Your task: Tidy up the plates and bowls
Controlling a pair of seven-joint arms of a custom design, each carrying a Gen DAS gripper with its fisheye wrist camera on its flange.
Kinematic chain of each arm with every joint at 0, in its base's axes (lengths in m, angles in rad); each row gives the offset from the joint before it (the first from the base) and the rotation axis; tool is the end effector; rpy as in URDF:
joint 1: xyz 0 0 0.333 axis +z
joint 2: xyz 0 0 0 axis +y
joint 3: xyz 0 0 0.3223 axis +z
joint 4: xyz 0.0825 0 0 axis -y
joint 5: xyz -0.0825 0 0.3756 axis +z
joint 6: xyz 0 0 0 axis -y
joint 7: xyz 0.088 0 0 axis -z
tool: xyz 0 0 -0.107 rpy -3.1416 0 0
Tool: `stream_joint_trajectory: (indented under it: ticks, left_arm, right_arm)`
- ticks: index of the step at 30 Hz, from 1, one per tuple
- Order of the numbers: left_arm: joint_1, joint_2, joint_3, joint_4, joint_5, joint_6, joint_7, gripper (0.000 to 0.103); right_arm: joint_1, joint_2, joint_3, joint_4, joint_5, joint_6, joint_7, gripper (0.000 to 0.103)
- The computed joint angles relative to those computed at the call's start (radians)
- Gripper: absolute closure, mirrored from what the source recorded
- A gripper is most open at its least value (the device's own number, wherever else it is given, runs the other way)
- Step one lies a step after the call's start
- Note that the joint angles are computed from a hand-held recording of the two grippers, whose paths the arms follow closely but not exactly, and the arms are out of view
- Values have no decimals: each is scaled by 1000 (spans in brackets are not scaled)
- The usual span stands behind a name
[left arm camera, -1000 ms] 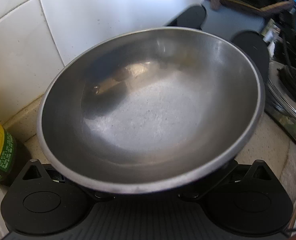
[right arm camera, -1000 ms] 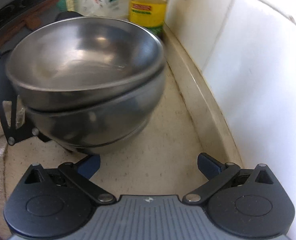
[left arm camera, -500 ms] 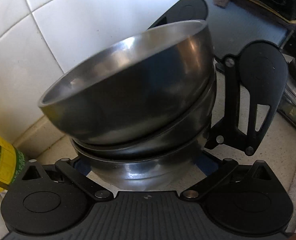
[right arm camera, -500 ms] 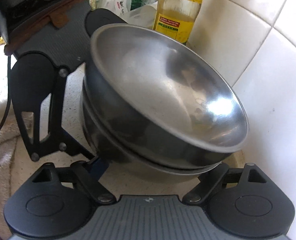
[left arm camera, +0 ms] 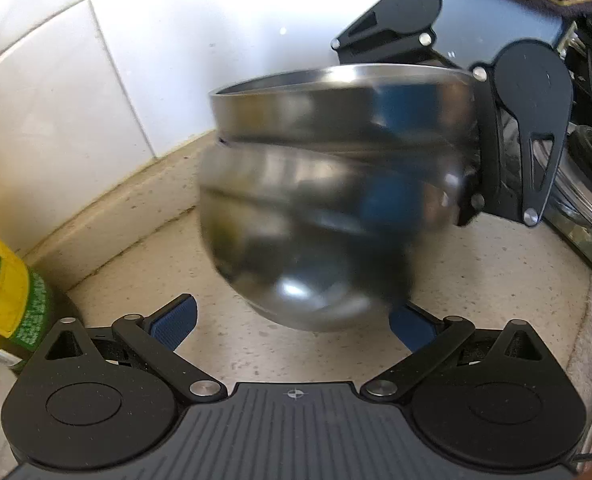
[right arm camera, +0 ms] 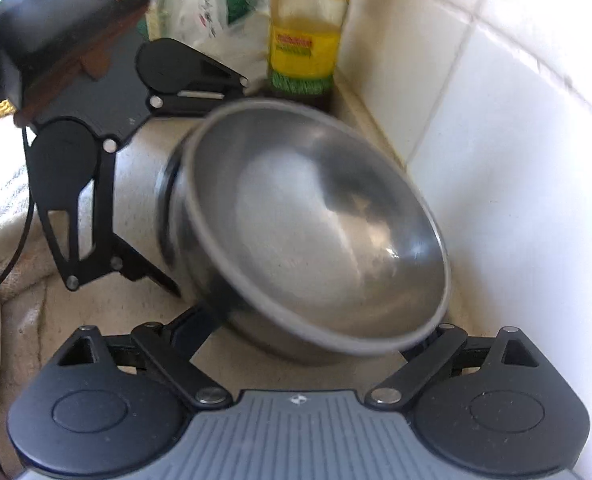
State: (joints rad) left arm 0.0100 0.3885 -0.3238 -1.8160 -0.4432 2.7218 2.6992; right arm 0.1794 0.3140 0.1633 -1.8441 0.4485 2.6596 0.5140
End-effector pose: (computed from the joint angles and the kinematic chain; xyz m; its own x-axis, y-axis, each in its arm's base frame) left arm 0.6546 -0.1709 0.4018 -0.8184 -0.5533 -0.1552 -0.3786 0.7224 -0.5786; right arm 0.6318 0.2020 0.4226 0.8272 -0.5441 0.1407 -0.3933 -0.7394 -0.5465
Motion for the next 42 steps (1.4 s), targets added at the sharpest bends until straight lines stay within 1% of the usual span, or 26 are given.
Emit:
stream_joint_trajectory:
  ticks: [3, 4, 5, 6, 8, 9, 11, 14, 18, 19, 21, 22, 24, 25, 29, 30, 31, 32, 33, 34, 35, 37, 38, 40, 41, 42]
  left_arm:
    - [19, -5, -21, -8, 5, 8, 13, 0]
    - [-12, -22, 11, -32, 8, 48, -16, 0]
    - [-13, -74, 8, -91, -17, 55, 23, 0]
    - [-11, -100, 3, -118, -23, 60, 7, 0]
    - [5, -105, -5, -124, -32, 83, -20, 0]
    - [13, -109, -4, -122, -50, 65, -24, 0]
    - [29, -120, -9, -137, -95, 67, -37, 0]
    - [42, -148, 0, -149, -179, 13, -25, 0]
    - [39, -185, 13, -163, -268, 6, -2, 0]
    - [31, -189, 29, -152, -263, -13, -38, 1]
    - [45, -220, 37, -146, -344, -79, -39, 1]
    - [42, -238, 51, -151, -378, -110, -28, 1]
    - [25, -285, 71, -188, -427, -102, -40, 1]
    - [16, -296, 79, -189, -442, -125, -52, 0]
    - [-44, -267, 87, -126, -504, -126, -59, 1]
    - [-51, -264, 76, -117, -522, -111, -58, 1]
    - [-63, -254, 70, -107, -540, -80, -43, 0]
    - [-77, -249, 69, -113, -524, -39, -65, 0]
    - [-90, -226, 69, -95, -489, -37, -110, 0]
    - [-98, -202, 60, -81, -460, -61, -159, 1]
    - [-109, -167, 70, -44, -422, -98, -213, 2]
    - [-124, -107, 71, 2, -316, -83, -342, 4]
    - [-127, -82, 76, 24, -267, -84, -394, 9]
    - [-102, -44, 72, 69, -235, -148, -478, 14]
    - [-68, -32, 57, 91, -246, -209, -491, 12]
    - [-52, -24, 51, 98, -253, -230, -492, 11]
  right_arm:
    - [-4, -4, 5, -5, -14, 35, -36, 9]
    - [12, 5, -7, 4, -52, 37, -24, 8]
    - [33, -6, -34, 0, -113, 11, 21, 8]
    - [46, -18, -54, -7, -158, -21, 70, 8]
    - [53, -13, -79, 28, -213, -122, 160, 7]
    - [56, -13, -90, 39, -245, -170, 199, 7]
    - [56, -30, -103, 33, -291, -213, 258, 7]
    - [9, -84, -89, 14, -193, -262, 278, 7]
    - [-30, -147, -106, -13, -80, -288, 347, 7]
    - [-39, -161, -112, -31, -54, -268, 354, 7]
    - [-46, -182, -122, -63, -12, -236, 413, 7]
    - [-50, -174, -124, -67, 27, -211, 446, 7]
    - [-55, -124, -126, -22, 84, -224, 561, 7]
    - [-52, -89, -118, 4, 103, -213, 608, 7]
    - [-76, -43, -78, 13, 243, -147, 645, 8]
    - [-83, -30, -67, 25, 282, -138, 653, 13]
    - [-87, -5, -58, 47, 312, -145, 670, 27]
    - [-90, 18, -52, 67, 337, -150, 698, 34]
    - [-92, 39, -49, 85, 352, -161, 740, 49]
    - [-98, 61, -45, 104, 364, -186, 771, 57]
    - [-101, 78, -39, 115, 370, -199, 785, 57]
    - [-114, 91, -11, 119, 418, -187, 736, 58]
    - [-118, 96, -2, 126, 434, -186, 713, 58]
    - [-131, 109, 17, 141, 490, -183, 669, 58]
    - [-132, 120, 21, 156, 506, -183, 661, 58]
    - [-132, 122, 25, 162, 521, -176, 648, 58]
